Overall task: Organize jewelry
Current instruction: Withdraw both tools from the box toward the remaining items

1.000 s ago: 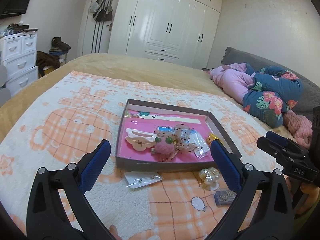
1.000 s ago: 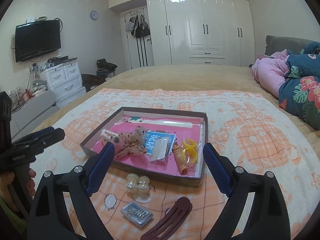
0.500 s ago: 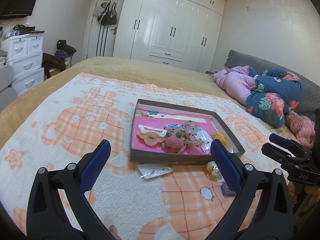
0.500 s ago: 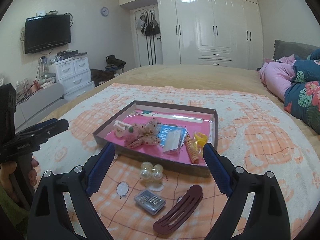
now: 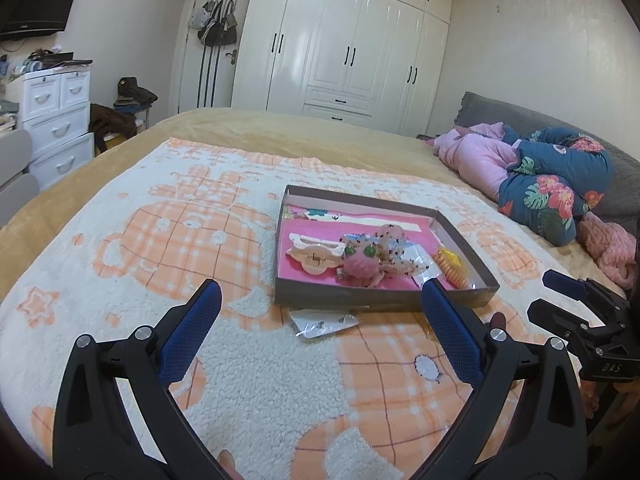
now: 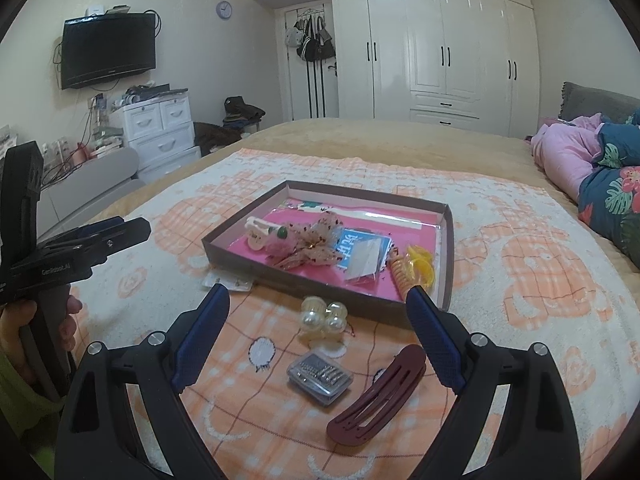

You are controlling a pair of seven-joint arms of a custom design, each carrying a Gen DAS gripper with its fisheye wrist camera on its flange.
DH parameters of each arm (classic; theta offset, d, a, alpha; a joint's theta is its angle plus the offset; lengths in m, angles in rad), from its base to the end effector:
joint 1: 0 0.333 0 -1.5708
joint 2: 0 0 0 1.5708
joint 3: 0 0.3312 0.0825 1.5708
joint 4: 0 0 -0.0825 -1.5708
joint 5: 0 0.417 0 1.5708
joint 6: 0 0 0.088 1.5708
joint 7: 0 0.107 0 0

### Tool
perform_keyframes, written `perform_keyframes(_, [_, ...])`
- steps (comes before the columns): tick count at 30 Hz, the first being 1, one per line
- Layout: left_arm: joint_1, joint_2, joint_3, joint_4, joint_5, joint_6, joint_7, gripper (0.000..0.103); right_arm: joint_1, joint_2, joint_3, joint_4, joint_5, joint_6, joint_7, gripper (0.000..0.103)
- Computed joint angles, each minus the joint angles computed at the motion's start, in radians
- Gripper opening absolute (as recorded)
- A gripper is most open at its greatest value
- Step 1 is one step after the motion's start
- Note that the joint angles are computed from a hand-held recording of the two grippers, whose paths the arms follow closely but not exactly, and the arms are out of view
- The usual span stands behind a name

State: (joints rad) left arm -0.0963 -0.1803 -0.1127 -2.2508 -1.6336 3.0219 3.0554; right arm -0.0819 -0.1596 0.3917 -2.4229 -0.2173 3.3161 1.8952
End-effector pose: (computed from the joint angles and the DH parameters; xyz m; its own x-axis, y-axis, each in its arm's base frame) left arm 0.5311 -0.0387 0.4871 -0.2353 -0.9575 0.1671 -0.5003 -0.0281 -0.8654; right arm 0.5047 0.1925 0.4839 0.2772 -0.9593 -0.0532 -0.5033 -0.0978 -0.8586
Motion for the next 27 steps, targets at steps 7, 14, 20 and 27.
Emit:
perform_keyframes(7, [-0.009, 0.016, -0.002, -0.013, 0.091, 0.014, -0.071, 0.091, 0.14, 0.009, -0.135, -0.01, -0.042, -0.021, 0.013, 0.087])
perform_keyframes(14, [-0.024, 0.046, 0.002, -0.02, 0.201, 0.026, -0.157, 0.091, 0.169, 0.024, -0.159, -0.013, -0.092, -0.04, 0.022, 0.087])
perform_keyframes(20, [-0.029, 0.083, 0.002, -0.026, 0.354, 0.027, -0.288, 0.091, 0.346, 0.049, -0.326, -0.001, -0.087, -0.074, -0.011, 0.087])
perform_keyframes(27, [-0.018, 0.137, -0.007, -0.007, 0.544, 0.028, -0.466, 0.091, 0.412, 0.083, -0.38, 0.021, -0.023, -0.107, -0.088, 0.087])
